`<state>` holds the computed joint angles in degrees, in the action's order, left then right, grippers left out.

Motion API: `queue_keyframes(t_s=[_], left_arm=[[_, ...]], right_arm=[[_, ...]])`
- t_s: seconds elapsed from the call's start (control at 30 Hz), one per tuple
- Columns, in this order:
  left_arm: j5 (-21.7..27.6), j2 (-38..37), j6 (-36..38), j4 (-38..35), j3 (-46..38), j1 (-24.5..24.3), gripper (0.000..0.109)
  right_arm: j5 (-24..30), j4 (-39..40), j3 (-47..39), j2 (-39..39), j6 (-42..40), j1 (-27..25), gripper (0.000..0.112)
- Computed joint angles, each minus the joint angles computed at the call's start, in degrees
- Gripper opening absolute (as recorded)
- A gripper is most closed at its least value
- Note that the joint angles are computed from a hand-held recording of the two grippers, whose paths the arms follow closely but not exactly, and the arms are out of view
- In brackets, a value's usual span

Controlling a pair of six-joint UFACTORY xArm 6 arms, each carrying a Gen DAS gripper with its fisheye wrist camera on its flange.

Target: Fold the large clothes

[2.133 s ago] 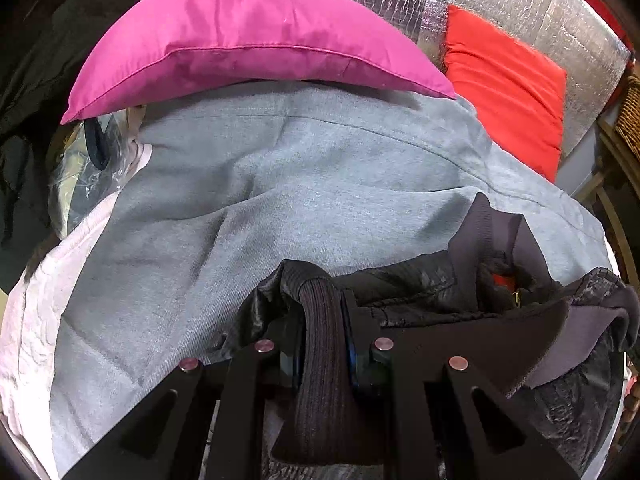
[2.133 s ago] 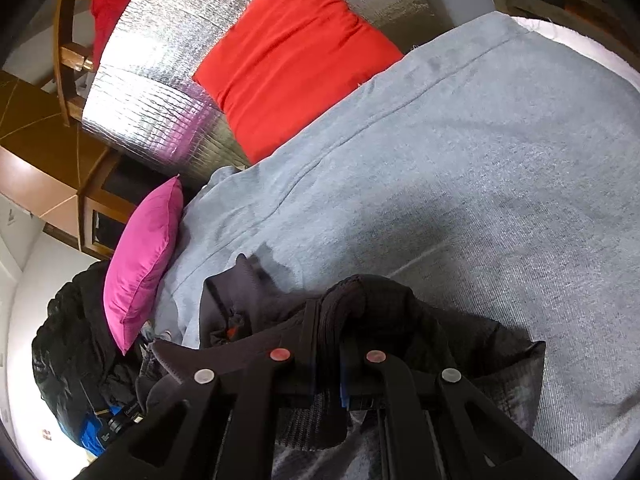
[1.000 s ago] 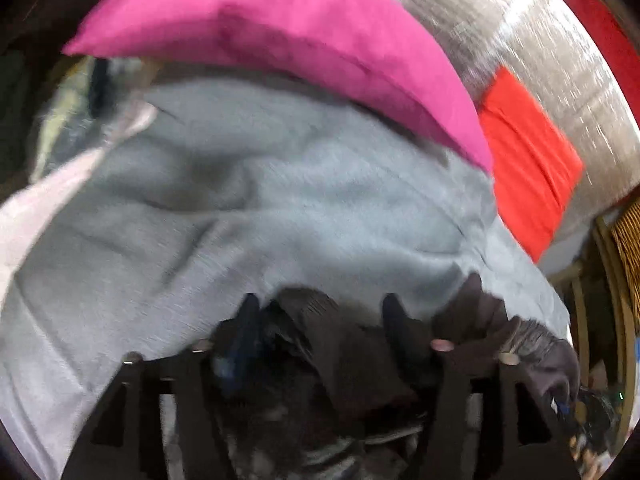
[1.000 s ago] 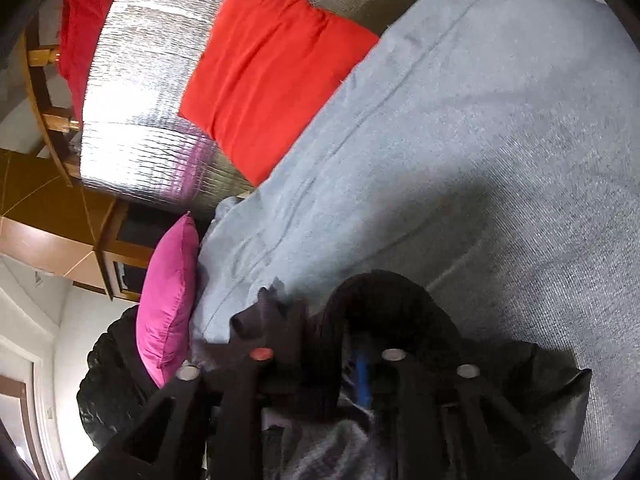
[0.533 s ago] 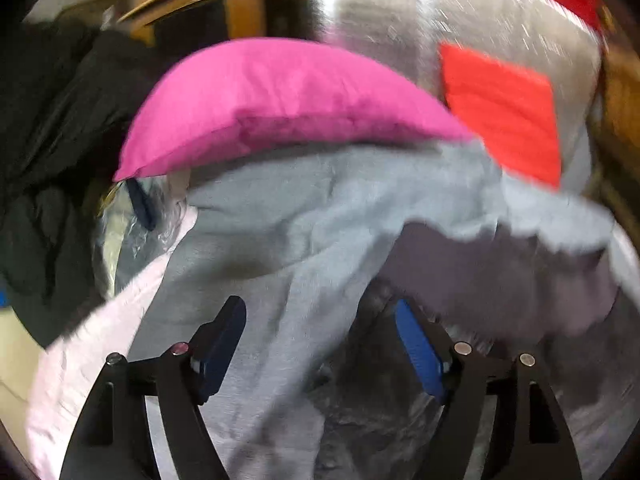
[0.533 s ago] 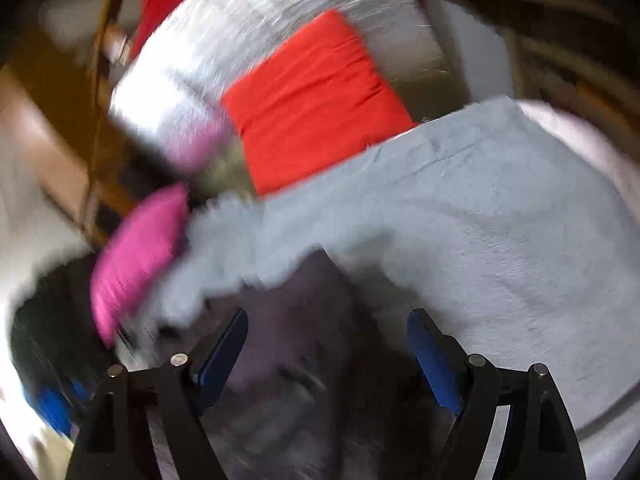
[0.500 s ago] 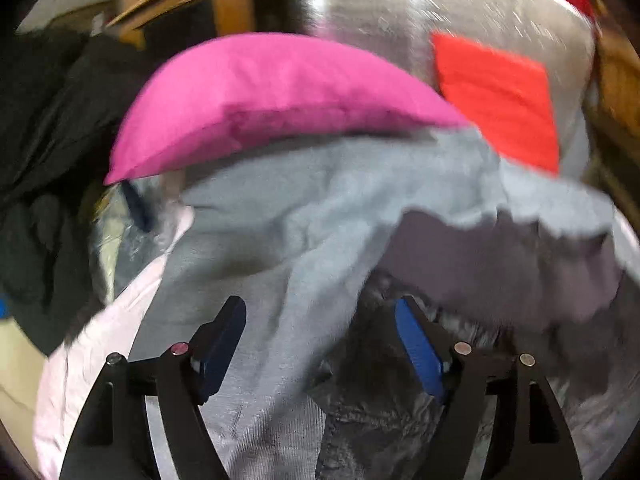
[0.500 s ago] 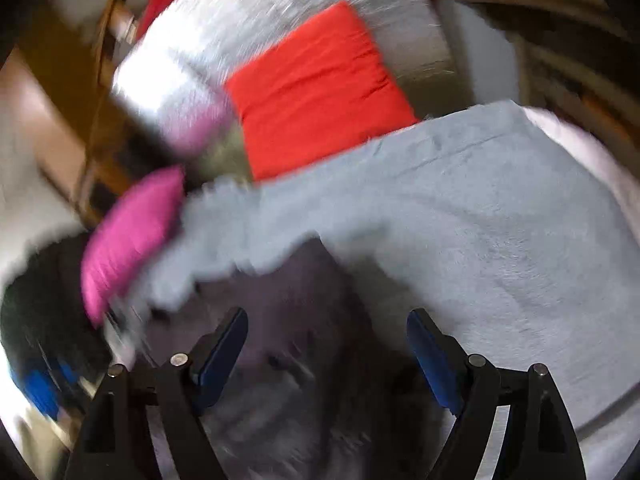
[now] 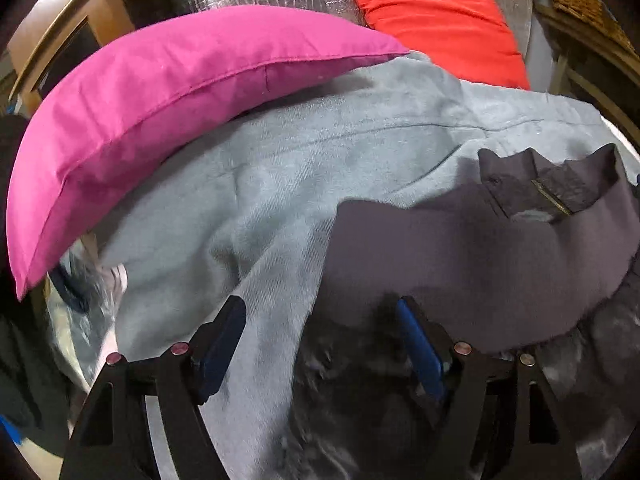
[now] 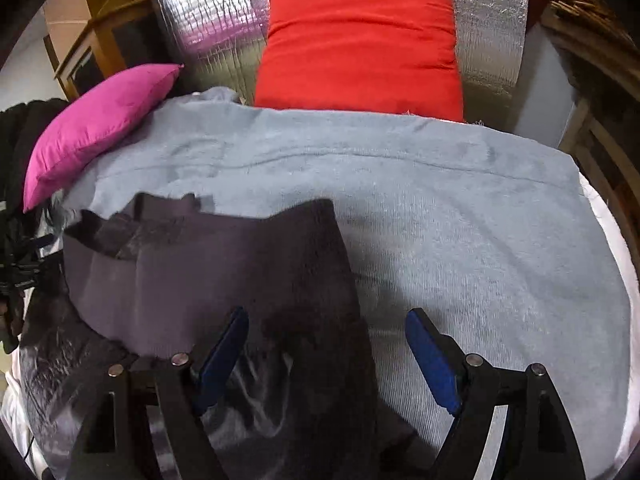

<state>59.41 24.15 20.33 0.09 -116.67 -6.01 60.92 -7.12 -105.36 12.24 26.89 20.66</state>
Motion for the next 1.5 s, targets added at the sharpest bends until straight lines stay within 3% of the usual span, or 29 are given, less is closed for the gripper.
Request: queue_keyframes(t_s=[0.07, 0.17, 0.23, 0.27, 0.3, 0.33, 0.37, 0.4, 0.47, 0.53, 0.63, 0.87, 0.97, 1.1, 1.17, 1.23, 1.27, 1.3, 1.33, 1.43, 1.5], left_arm=[[2.8, 2.2, 1.2, -0.5, -3.7, -0.1, 0.078], [2.5, 3.1, 2.2, -0.3, -4.4, -0.6, 0.078], [4.5, 4.2, 1.6, -0.6, -6.1, -0.9, 0.075], [4.5, 4.1, 1.3, -0.8, -5.7, -1.1, 0.054], [4.8, 4.3, 0.9, -0.5, -5.8, -1.3, 0.02], [6.5, 5.2, -0.3, 0.5, -7.0, -1.6, 0.005], [6.1, 4.9, -1.3, 1.2, -6.4, -1.7, 0.003], [4.1, 3.8, -2.3, 1.7, -4.4, -1.7, 0.003], [1.7, 2.4, -5.0, 1.6, -2.6, -1.1, 0.003], [2.6, 3.9, -9.7, 0.9, -4.8, 0.3, 0.003], [10.1, 9.2, -13.1, -0.1, -11.6, 1.8, 0.003], [8.2, 8.2, -14.2, 1.0, -9.3, 2.1, 0.003], [9.2, 9.0, -18.4, 6.1, -8.9, 2.3, 0.0], [4.8, 5.8, -17.9, -0.6, -4.7, 4.6, 0.0], [4.1, 4.1, -16.1, -3.1, -3.8, 5.1, 0.001], [4.2, 2.3, -13.2, -7.1, -3.0, 6.0, 0.017], [3.4, 0.9, -12.1, -7.8, -1.6, 6.2, 0.037], [1.2, -1.8, -11.0, -8.1, 1.8, 6.4, 0.057], [-0.8, -4.7, -8.9, -9.3, 5.4, 6.7, 0.064], [-2.4, -9.2, -2.1, -12.7, 10.8, 7.1, 0.067], [-1.6, -11.4, 0.3, -14.3, 13.8, 7.3, 0.067]], right_arm=[[0.5, 0.5, -1.0, 0.7, -1.1, -0.1, 0.083], [0.9, 1.3, -2.8, 2.0, -2.4, -0.5, 0.081], [1.5, 2.3, -3.8, 2.9, -3.0, -0.6, 0.062], [2.1, 2.9, -4.9, 3.8, -3.5, -0.7, 0.053], [3.4, 2.5, -6.4, 4.8, -3.7, -0.4, 0.036], [4.2, 1.5, -7.3, 5.5, -3.4, -0.1, 0.033], [4.4, 1.2, -7.8, 5.9, -3.1, 0.0, 0.028], [5.4, 0.3, -8.9, 6.5, -2.6, 0.2, 0.015], [4.6, -1.4, -8.5, 5.6, -0.6, 0.4, 0.012], [1.9, -2.7, -6.4, 3.5, 1.2, -0.2, 0.009], [-0.2, -1.2, -2.3, 1.6, 6.6, -2.7, 0.008], [-4.0, 1.4, 5.1, -0.3, 9.4, -3.8, 0.008], [-3.6, 0.6, 5.0, -0.5, 10.6, -3.8, 0.007], [-3.9, 1.9, 5.6, -0.4, 10.4, -4.2, 0.007], [-6.3, 3.1, 6.5, -1.1, 9.4, -4.2, 0.009], [-6.9, 3.7, 6.5, -1.5, 9.7, -4.1, 0.017], [-7.1, 4.0, 7.3, -2.5, 10.0, -4.2, 0.025], [-7.5, 4.3, 8.0, -3.5, 10.8, -4.3, 0.056], [-7.9, 3.8, 9.0, -4.5, 11.8, -4.3, 0.097], [-10.5, 3.4, 13.5, -9.0, 12.2, -4.0, 0.099], [-8.3, 6.3, 14.0, -10.3, 8.5, -3.9, 0.098]])
